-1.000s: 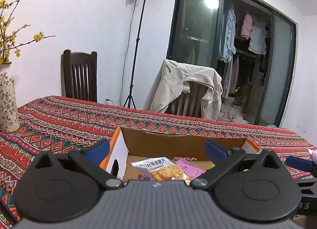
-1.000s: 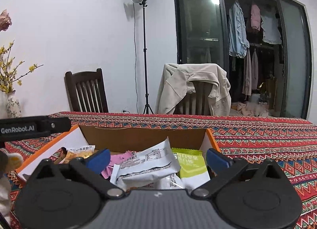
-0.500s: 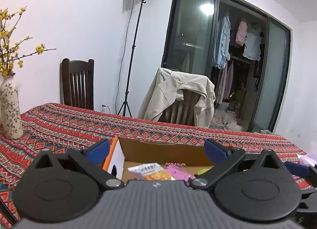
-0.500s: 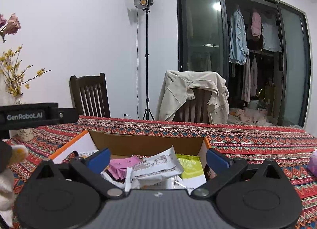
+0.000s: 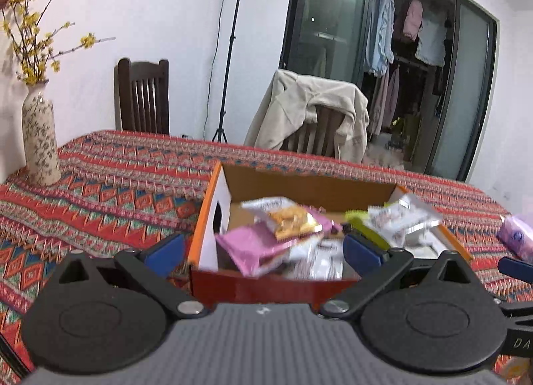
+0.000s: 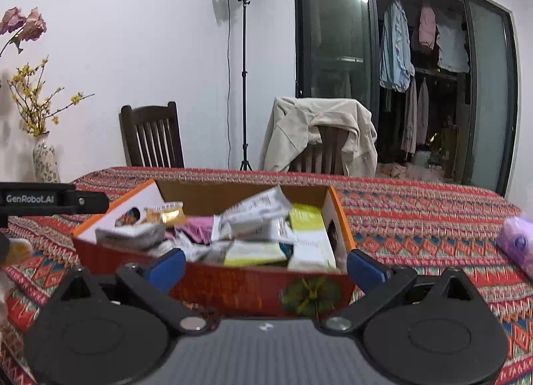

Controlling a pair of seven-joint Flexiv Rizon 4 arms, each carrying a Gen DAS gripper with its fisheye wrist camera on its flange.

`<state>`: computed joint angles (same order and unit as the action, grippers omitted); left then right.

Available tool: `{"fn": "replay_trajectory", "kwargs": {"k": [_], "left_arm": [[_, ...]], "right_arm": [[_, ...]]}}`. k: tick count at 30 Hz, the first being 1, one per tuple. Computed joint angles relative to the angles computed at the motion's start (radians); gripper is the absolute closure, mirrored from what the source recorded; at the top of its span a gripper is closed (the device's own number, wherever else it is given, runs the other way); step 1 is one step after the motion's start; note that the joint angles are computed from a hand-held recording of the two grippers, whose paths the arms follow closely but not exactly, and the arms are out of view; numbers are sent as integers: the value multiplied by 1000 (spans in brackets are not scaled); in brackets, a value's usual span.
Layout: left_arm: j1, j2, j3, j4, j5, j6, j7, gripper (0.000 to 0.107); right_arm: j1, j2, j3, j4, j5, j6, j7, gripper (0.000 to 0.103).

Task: Organize snacks
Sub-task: 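Move both tools back to the table and grasp a white sachet with the left gripper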

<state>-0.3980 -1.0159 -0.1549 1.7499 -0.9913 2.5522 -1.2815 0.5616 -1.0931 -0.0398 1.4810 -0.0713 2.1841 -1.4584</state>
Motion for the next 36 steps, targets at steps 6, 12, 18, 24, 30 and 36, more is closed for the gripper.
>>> {"fn": "replay_trajectory", "kwargs": {"k": [6,12,18,24,30,36], "left_arm": [[-18,3,-10,41,-17,-19,0,4],[-40,-1,-12,54,-46,-56,5,4],[-55,3,-11,61,-71,-98,5,4],[-65,9,-9,65,-89,-140,-2,4],[-91,4,-4,37,-152,-185,45,4],[-101,-21,-15,-38,-261,-220,150,4]], "right_arm": [[-20,4,20,45,-13,5,10,0],[-31,6,28,77,-22,0,24,0],[-38,10,31,105,-35,-2,28,0],[-57,9,45,124,-57,-6,40,0],[-80,10,58,139,-87,-7,57,0],[-86,7,57,138,-101,-19,66,0]]}}
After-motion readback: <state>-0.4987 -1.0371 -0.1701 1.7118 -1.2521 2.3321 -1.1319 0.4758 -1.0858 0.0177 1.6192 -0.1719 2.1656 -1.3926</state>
